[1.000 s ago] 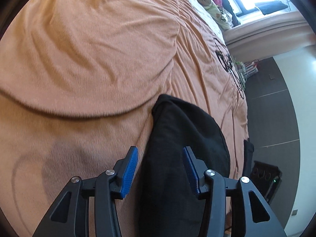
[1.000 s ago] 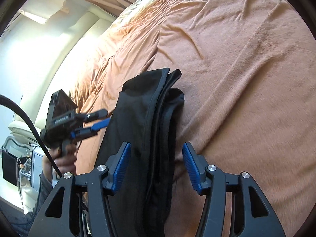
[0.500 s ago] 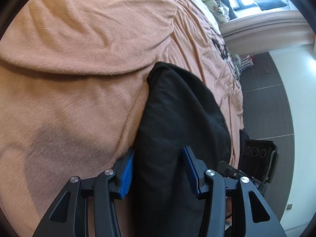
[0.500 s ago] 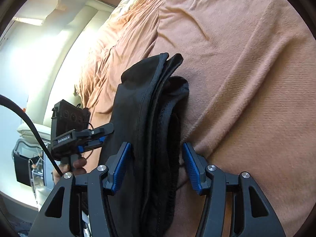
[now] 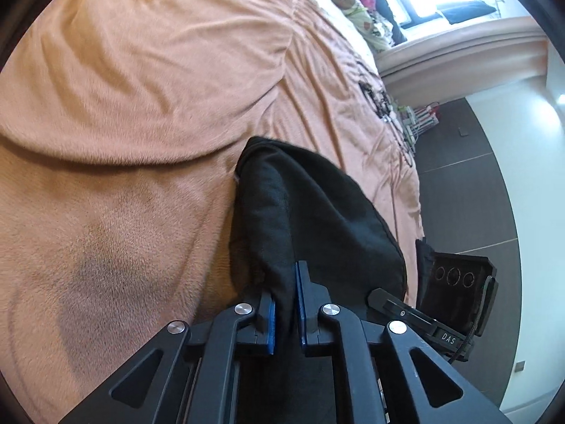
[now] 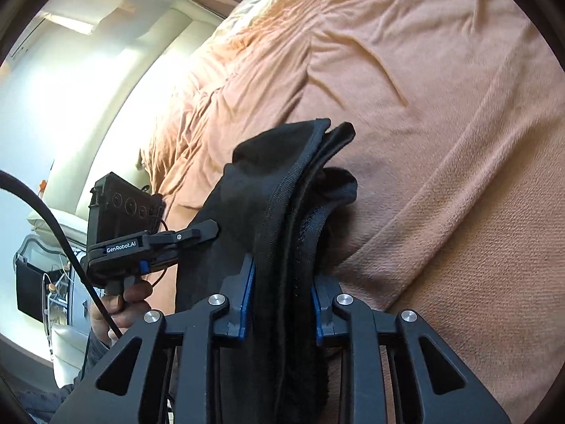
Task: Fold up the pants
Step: 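Lift the folded black pants with both tools off the bed, then carry the pants with both tools toward the bed head beside the tissue box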
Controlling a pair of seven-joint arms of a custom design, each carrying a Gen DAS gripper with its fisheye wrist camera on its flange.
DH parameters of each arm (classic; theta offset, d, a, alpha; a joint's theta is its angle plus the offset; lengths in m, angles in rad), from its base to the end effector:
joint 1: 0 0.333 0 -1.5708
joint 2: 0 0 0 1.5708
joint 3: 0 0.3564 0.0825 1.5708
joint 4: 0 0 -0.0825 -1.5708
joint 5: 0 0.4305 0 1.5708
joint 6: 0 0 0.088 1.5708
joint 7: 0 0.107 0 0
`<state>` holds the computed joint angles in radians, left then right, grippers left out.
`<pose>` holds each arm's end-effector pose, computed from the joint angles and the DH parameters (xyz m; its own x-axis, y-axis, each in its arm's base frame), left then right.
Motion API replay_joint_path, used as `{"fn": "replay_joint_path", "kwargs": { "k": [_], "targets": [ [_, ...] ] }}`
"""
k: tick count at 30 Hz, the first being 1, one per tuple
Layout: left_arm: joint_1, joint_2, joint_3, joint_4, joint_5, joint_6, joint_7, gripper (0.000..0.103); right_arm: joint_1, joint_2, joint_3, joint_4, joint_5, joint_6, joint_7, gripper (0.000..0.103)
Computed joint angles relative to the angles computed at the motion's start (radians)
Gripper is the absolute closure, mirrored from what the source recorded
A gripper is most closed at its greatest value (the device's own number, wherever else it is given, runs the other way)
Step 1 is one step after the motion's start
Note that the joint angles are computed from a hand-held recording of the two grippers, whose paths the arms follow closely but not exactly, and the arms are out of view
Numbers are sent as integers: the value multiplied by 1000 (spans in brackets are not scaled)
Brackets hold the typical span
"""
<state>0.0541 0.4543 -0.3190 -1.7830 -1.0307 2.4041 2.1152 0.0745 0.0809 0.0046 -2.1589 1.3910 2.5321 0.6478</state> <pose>0.7055 -0.1731 0.3427 -0.1125 -0.6656 0.7378 -0.9698 -0.0881 -0.2274 0.6084 0.0374 0.3952 0.1215 -0.7437 -0.6574 -0.8371 0.2791 -0.4705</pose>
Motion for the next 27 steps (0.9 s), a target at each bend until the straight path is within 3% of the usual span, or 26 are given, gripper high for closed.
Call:
{"fn": "replay_joint_path", "kwargs": {
  "k": [12, 27],
  "targets": [
    [7, -131, 15, -80, -151, 30, 147, 94, 47, -94, 3, -49, 118, 69, -139, 80],
    [-12, -317, 123, -178, -329, 8, 314, 94, 156, -180, 24, -35, 184, 199, -251, 80]
  ]
}}
